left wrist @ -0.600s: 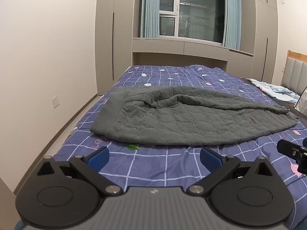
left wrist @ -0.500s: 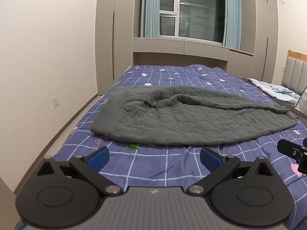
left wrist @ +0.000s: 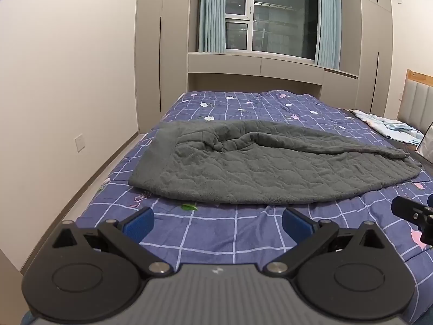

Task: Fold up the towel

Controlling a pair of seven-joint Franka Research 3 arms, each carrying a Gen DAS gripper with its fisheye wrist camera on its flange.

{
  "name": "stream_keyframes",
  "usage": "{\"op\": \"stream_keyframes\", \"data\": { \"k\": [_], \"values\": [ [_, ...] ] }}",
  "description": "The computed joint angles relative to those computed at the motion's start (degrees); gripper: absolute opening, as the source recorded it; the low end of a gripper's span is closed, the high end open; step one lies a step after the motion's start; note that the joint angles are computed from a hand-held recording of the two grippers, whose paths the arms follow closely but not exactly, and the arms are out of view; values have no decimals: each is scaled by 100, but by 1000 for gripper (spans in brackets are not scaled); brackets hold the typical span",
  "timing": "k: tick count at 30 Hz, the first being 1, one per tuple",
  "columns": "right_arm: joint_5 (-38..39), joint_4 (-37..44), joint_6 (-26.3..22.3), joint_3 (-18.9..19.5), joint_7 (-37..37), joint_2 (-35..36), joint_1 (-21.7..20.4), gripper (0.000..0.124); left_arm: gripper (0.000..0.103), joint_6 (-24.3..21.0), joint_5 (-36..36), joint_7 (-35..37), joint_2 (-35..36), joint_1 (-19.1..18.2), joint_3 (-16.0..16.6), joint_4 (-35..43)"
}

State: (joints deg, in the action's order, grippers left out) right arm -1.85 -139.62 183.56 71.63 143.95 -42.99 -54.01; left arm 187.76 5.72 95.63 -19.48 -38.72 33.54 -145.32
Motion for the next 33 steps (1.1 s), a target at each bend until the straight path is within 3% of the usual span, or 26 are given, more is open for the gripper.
{"op": "stream_keyframes", "data": {
  "k": [33],
  "values": [
    [-19,13,-4,27,4,51,-28,103,103,1,15,-15,38,65,-77,14]
  ]
}}
